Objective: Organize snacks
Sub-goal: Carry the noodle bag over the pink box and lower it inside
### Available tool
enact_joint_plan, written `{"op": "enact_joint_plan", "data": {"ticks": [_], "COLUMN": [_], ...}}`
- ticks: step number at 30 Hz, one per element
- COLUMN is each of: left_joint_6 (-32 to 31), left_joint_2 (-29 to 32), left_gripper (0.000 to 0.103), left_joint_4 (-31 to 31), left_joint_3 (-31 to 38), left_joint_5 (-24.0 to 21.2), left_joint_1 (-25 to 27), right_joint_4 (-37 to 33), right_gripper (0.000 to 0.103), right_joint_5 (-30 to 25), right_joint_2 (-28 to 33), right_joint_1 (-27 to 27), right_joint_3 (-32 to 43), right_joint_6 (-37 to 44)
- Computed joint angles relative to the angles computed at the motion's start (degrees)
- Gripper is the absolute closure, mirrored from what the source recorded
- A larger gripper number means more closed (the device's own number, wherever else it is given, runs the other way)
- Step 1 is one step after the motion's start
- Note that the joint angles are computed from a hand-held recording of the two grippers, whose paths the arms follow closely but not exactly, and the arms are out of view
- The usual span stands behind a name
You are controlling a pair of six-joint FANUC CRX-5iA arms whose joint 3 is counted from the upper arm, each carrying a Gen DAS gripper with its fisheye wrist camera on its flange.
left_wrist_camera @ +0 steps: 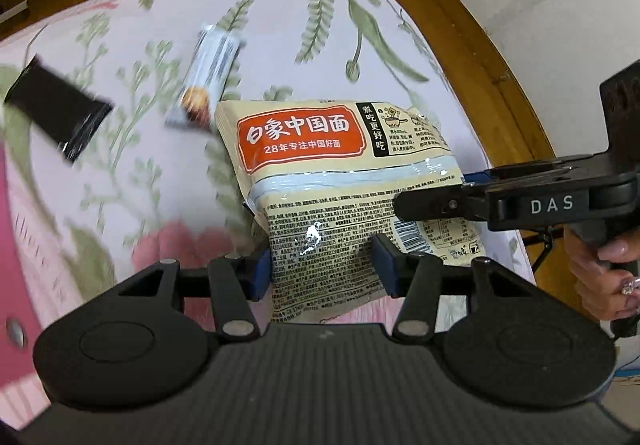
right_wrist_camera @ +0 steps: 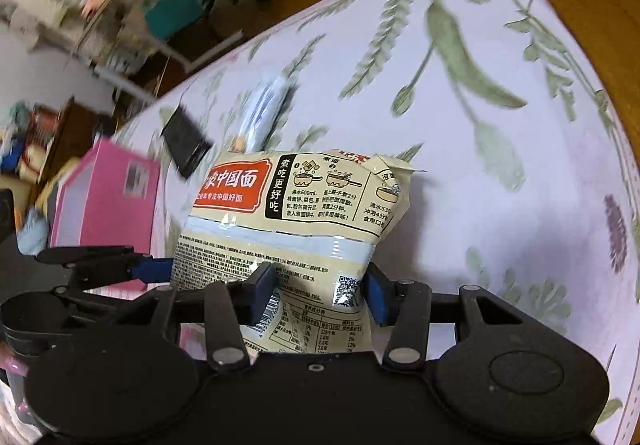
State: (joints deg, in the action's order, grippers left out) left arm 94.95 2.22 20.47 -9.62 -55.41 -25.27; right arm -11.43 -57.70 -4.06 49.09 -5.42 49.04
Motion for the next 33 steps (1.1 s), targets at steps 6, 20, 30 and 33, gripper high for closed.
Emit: {"op": "enact_joint_plan", "data": {"ticks": [6, 20, 30, 33], "left_joint_6": [3.3, 7.2, 4.6, 2.0], "left_joint_2": [-6.8, -24.7, -39.9, -43.6], "left_gripper": [0.053, 0.053, 0.053, 0.053], "left_joint_4": [-0.5, 0.6, -2.4, -3.0], "left_joint_3": [-5.1, -18.5, -21.4, -21.2], "left_joint_5": [-0.3, -1.5, -7.5, -10.2], "left_joint_1": [-0.1, 4.1, 16.6, 22.0], "right_joint_4": [0.4, 0.2, -2.4, -2.5], "right_gripper": [0.046, 0.042, 0.041, 0.041], "right_joint_5": [-2.7, -7.3, -5.4, -4.3], "right_joint_2": [-1.4, 0.5, 7.5, 10.7], "right_joint_1": [4.0, 12.4, 15.2, 15.9], "right_joint_3": [0.7, 6.2, 16.9, 20.9], "right_joint_6": [0.8, 5.0, 11.3, 13.3]}}
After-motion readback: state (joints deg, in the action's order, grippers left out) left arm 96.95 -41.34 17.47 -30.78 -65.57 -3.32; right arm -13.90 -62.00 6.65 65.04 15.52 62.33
